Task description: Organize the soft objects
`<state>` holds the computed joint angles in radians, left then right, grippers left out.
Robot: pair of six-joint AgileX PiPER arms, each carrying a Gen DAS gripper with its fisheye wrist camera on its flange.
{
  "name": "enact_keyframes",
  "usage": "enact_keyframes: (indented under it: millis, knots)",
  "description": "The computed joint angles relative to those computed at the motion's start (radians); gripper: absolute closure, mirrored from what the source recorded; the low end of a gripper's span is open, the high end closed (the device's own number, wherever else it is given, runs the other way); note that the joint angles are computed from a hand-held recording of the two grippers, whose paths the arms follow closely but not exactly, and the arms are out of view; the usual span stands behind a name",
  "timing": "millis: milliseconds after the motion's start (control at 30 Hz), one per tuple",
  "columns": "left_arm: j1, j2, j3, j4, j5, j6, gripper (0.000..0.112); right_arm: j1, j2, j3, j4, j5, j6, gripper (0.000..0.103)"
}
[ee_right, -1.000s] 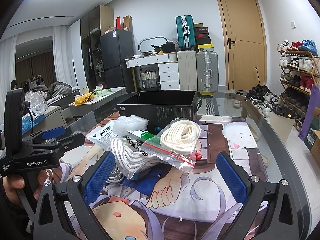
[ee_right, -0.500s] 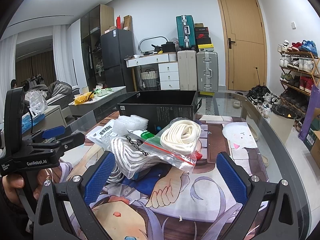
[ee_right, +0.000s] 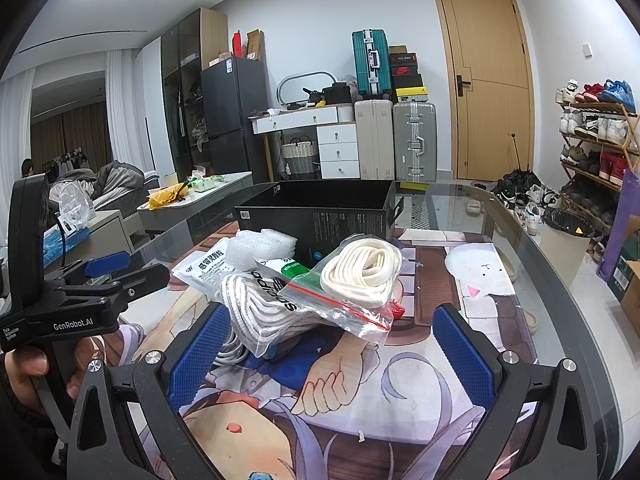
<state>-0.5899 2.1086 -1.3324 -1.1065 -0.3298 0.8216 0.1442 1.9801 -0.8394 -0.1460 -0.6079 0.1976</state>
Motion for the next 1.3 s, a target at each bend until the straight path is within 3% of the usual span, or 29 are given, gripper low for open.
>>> enact_keyframes:
  millis: [933,1100,1300]
  knots:
    - [0.007,-0.003,-0.009,0.003,0.024,0.018,0.009,0.001,-0.007,-0.014,0.010,0.031,-0.006,0.000]
    - [0.001,-0.014,0.004,0.060,-0.002,-0.021,0.009,0.003,-0.026,-0.028,0.019,0.083,-0.027,0.000]
    - [0.008,-0.015,-0.031,-0.045,0.034,0.100,0.009,0.018,-0.051,-0.079,0.075,0.195,-0.081,0.000]
